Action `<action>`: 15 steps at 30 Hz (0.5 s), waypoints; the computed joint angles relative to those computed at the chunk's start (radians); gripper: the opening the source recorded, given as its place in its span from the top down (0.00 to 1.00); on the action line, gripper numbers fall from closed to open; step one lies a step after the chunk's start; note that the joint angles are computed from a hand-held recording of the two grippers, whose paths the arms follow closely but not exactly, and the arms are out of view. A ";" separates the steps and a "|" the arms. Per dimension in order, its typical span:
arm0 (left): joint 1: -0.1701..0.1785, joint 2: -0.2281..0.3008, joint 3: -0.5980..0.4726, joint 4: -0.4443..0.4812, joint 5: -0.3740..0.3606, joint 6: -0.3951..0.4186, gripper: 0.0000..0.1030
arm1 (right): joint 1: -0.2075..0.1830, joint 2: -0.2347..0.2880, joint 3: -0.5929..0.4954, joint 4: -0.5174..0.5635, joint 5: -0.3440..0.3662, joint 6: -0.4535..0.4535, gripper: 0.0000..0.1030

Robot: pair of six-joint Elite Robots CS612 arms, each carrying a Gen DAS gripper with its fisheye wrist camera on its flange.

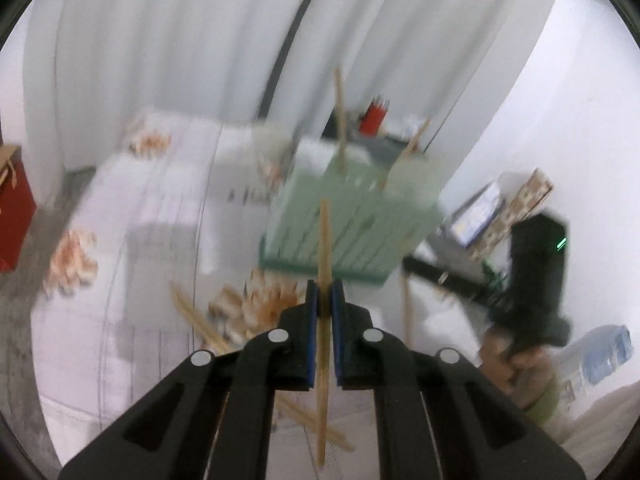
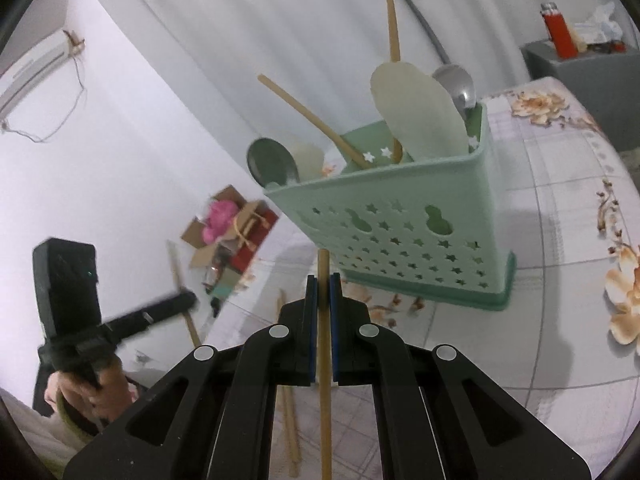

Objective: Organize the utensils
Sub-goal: 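Insert the chopstick into the green holder and open the left tool while the right tool holds its chopstick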

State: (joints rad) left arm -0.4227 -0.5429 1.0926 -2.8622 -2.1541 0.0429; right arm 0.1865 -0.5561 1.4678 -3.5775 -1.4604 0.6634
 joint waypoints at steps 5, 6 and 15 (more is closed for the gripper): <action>0.008 0.004 -0.039 -0.090 -0.057 -0.034 0.94 | -0.002 -0.005 0.007 -0.040 0.010 -0.003 0.96; 0.007 0.008 -0.056 -0.105 -0.062 -0.038 0.94 | -0.002 -0.006 0.008 -0.043 0.009 -0.005 0.96; 0.016 0.075 -0.259 -0.280 -0.139 -0.186 0.94 | -0.004 -0.025 0.033 -0.064 -0.009 -0.014 0.96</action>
